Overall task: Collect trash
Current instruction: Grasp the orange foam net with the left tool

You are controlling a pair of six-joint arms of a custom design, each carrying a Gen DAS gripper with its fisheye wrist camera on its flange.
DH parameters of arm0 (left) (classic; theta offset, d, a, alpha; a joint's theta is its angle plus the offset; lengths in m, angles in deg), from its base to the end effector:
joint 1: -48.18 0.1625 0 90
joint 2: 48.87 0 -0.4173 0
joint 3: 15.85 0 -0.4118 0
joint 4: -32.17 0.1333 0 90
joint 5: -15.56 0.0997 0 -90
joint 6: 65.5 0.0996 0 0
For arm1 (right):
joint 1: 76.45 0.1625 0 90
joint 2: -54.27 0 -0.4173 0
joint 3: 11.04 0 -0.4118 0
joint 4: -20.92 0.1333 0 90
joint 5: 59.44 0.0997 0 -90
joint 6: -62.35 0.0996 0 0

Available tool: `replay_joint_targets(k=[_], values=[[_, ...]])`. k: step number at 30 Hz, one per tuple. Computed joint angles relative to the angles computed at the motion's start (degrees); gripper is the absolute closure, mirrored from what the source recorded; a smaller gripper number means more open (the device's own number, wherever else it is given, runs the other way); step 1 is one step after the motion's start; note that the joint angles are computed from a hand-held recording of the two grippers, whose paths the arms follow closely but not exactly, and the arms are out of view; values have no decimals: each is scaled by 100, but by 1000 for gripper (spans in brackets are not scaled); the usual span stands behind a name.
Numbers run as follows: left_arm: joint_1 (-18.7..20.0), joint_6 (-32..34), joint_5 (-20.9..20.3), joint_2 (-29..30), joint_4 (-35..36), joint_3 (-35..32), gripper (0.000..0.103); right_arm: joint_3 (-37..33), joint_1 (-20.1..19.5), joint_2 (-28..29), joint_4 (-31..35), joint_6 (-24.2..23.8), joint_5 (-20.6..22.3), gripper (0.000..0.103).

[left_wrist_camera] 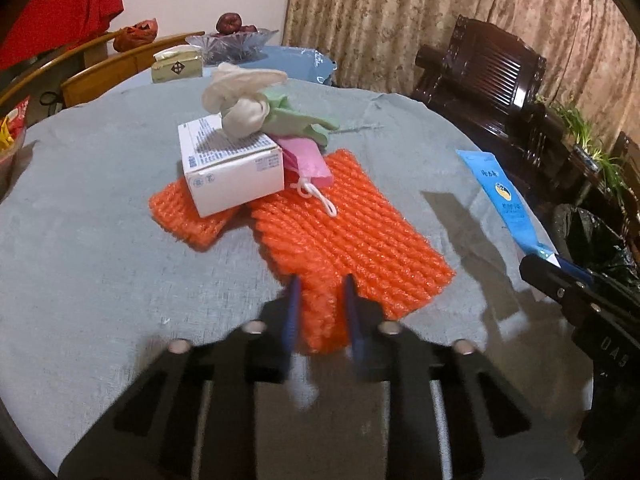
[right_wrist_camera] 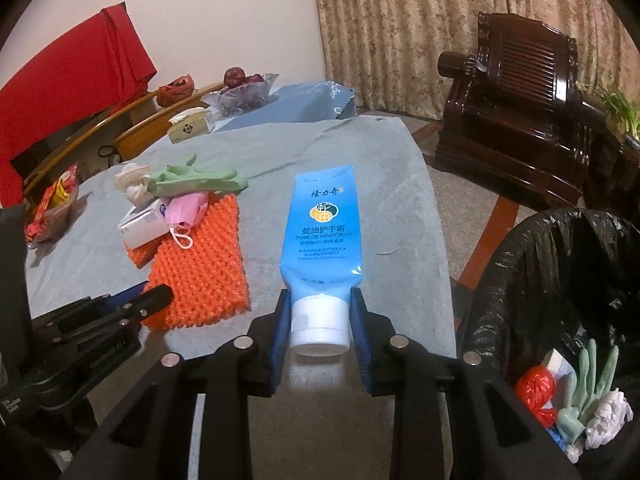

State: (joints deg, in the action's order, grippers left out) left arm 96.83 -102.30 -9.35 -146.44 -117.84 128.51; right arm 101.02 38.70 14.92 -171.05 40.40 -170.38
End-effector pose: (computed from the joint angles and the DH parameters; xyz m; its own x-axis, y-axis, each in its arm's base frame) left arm -0.0525 -0.3982 0.2580 -0.7482 -0.3396 -0.5700 0.2435 0.6586 -0.7120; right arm 0.3339 -0.4813 0.0015 -0.7144 -0.5167 0.4719 -0.6877 0.6432 -0.3368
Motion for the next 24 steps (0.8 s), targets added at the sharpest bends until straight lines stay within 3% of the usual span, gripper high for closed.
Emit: replay_joint_targets(k=[11, 24], values=[[-678, -659, 100, -635, 820, 135, 92, 170, 40, -241, -126, -75, 104, 74], [-1217, 304, 72, -560, -440, 235, 92, 364, 67, -571, -265, -127, 128, 74]])
